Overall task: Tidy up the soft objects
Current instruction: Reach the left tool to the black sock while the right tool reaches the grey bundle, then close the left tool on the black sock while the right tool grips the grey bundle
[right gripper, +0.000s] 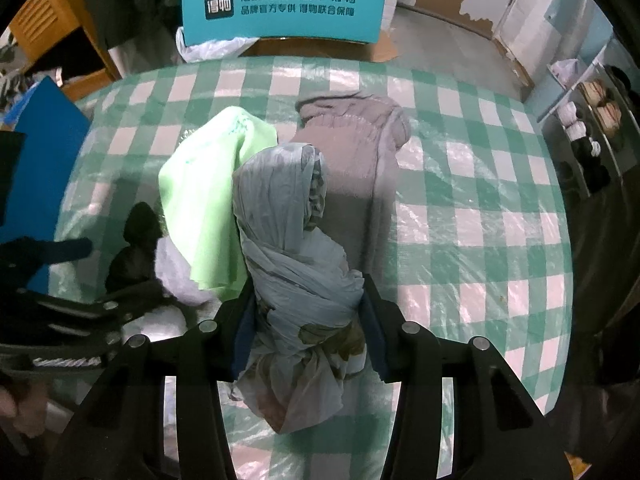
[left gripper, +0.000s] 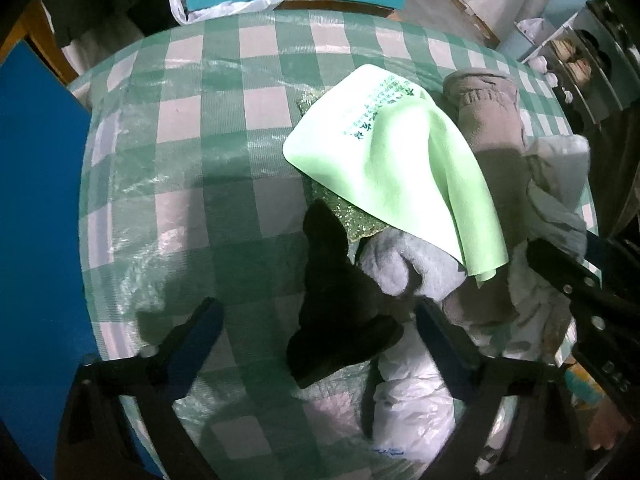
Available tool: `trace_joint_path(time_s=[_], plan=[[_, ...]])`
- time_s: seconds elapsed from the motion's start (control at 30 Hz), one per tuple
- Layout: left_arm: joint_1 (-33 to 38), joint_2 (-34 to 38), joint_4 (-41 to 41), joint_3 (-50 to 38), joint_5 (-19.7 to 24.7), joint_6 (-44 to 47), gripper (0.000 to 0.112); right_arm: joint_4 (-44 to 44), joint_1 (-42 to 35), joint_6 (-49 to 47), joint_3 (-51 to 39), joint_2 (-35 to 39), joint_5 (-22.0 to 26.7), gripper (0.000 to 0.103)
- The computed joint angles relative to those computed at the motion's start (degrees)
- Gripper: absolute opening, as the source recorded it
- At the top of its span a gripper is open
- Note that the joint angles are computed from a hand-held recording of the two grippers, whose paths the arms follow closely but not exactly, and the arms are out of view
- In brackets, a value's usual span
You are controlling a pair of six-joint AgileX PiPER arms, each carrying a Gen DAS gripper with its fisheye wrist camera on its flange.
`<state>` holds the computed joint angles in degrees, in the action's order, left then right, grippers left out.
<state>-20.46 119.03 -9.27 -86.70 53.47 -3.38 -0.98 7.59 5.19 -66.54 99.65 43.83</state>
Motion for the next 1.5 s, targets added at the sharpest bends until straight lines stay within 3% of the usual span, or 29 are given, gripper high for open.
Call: trace_joint_path(time_s=[0.17,0.23,0.37,0.87,1.5], plan=[[0.5,1.7,-2.6,-1.7,0.7,2.4,0.072,1.5,-0.1,-1.2,0.1,-0.9,0.1,0.046],[0.3,1.5,-3.0,-0.4,-0.4,3.3,0.053,2.0,-0.2,-1.7,0.0,-1.2,0.4,0.046],[-0.9,0.7,-1.3,0.5,-1.4,3.2,0.037,2.2,-0.2,-1.9,0.3,-1.9,0.5,0.046],[-0.5,-7.9,1.9,6.1,-2.1,3.7,0.034,0.2,1.7,-0.2,0.3,-5.3,2.2,0.046],[-1.1,-22.6,11.7,13.4,-2.2,-1.3,0.034,-1.6,5.9,1.8,-1.4,-9.9,5.2,0.045]])
